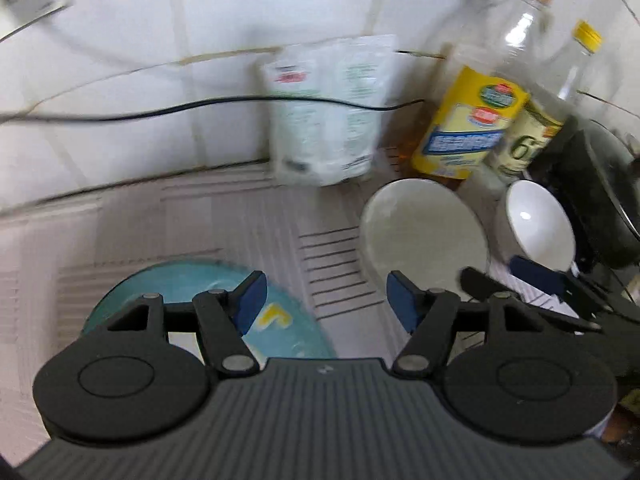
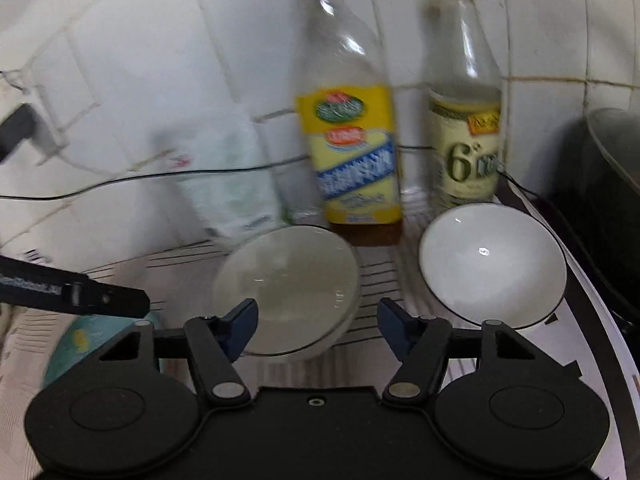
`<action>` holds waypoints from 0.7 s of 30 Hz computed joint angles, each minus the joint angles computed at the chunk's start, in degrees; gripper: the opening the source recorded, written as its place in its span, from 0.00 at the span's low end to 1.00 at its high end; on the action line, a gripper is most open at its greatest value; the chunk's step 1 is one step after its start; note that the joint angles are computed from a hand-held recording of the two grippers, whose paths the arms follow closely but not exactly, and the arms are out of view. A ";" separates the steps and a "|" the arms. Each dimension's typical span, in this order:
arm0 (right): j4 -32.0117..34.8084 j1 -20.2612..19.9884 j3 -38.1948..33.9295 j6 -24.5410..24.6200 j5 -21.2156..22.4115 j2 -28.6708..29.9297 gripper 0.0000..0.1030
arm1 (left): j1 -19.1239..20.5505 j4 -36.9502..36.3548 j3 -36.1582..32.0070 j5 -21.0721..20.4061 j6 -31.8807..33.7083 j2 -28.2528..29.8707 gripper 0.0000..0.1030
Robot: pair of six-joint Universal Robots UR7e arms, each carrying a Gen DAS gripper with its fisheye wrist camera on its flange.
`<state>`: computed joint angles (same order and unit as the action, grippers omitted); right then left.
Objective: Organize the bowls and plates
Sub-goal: 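Move the left tool to the white bowl by the bottles and grip its rim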
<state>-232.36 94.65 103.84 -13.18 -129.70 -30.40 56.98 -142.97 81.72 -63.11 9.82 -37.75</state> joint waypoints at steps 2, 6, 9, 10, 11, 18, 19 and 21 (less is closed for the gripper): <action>-0.18 -0.56 -0.92 -2.41 -0.33 0.36 0.67 | -0.58 -1.30 -0.43 0.37 1.68 1.33 0.64; 3.23 -1.71 -1.49 -0.01 0.16 -0.53 0.64 | -0.84 -0.10 -3.16 0.92 1.61 4.22 0.64; 4.10 -2.21 -1.25 1.52 1.22 -0.92 0.44 | -0.41 -1.14 -3.19 0.87 3.92 4.82 0.64; 3.50 -2.50 -0.47 2.01 2.64 -1.13 0.41 | -0.05 -1.61 -3.17 0.35 4.12 4.82 0.64; 3.26 -2.82 0.25 2.65 4.04 -1.38 0.40 | 0.31 -1.02 -3.54 -0.27 3.76 4.80 0.61; 3.94 -3.50 -0.43 5.77 3.46 -0.91 0.28 | 1.22 -1.96 -3.99 -1.84 3.13 5.98 0.53; 4.08 -3.72 -0.37 6.95 3.62 -0.98 0.25 | 1.23 -1.85 -3.89 -1.85 3.00 6.09 0.46; 3.98 -4.03 -0.41 8.57 4.02 -0.89 0.24 | 1.42 -0.17 -4.29 -2.51 2.08 6.33 0.34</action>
